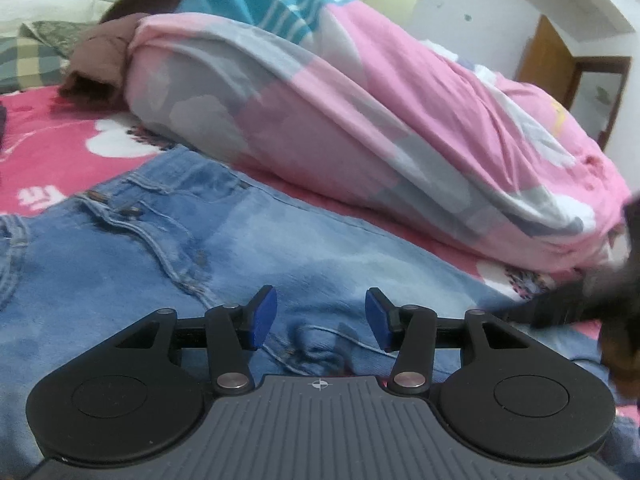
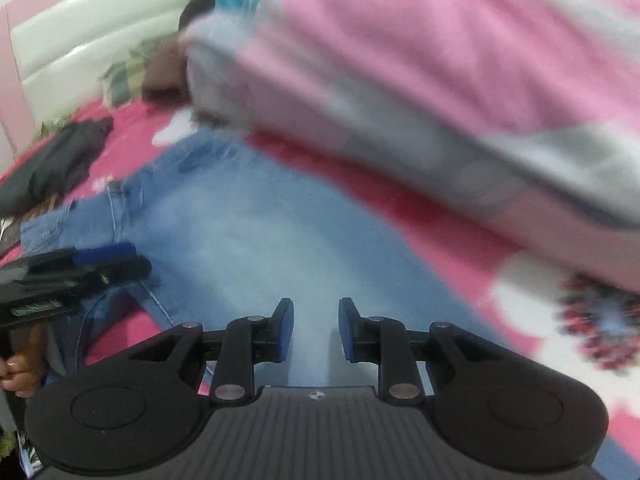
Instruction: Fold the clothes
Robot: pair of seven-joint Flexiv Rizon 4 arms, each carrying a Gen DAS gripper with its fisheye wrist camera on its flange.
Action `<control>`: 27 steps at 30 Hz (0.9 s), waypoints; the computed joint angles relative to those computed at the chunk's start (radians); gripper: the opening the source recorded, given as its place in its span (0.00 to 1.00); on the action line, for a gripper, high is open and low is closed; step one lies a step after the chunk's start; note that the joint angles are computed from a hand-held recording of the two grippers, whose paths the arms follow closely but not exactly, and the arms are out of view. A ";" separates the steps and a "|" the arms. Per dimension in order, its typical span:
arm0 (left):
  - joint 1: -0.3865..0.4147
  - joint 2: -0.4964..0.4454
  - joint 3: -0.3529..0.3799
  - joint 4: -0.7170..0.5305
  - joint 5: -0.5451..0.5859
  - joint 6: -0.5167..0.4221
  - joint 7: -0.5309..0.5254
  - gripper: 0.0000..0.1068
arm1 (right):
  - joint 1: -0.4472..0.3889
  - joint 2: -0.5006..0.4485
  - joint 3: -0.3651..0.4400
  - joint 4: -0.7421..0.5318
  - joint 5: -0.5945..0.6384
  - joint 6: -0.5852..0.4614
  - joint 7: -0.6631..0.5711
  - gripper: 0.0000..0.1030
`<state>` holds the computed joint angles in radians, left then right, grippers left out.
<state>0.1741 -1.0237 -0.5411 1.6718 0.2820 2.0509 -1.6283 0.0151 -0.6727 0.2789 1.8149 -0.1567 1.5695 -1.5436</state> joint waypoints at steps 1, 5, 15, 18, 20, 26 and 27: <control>0.007 0.002 -0.003 0.005 -0.007 0.004 -0.010 0.46 | -0.016 0.000 0.022 0.001 -0.010 -0.053 -0.015 0.25; 0.023 0.011 0.005 0.011 -0.048 0.034 -0.070 0.46 | -0.119 0.085 0.160 0.049 0.084 -0.245 -0.237 0.26; -0.023 0.041 0.103 0.006 -0.165 0.002 -0.201 0.46 | 0.096 -0.022 -0.002 -0.132 0.003 -0.192 -0.159 0.25; -0.017 0.043 0.102 0.006 -0.157 -0.008 -0.209 0.46 | 0.123 -0.007 -0.016 -0.086 -0.027 -0.234 -0.226 0.26; -0.019 0.044 0.104 0.003 -0.157 -0.016 -0.209 0.46 | 0.064 0.038 0.061 -0.053 0.001 -0.308 -0.322 0.26; -0.049 0.054 0.140 0.009 -0.179 -0.001 -0.209 0.46 | 0.163 0.080 -0.049 -0.041 0.011 -0.254 -0.310 0.25; -0.057 0.056 0.150 0.010 -0.185 0.004 -0.210 0.46 | 0.187 0.052 -0.084 -0.074 0.017 -0.224 -0.257 0.25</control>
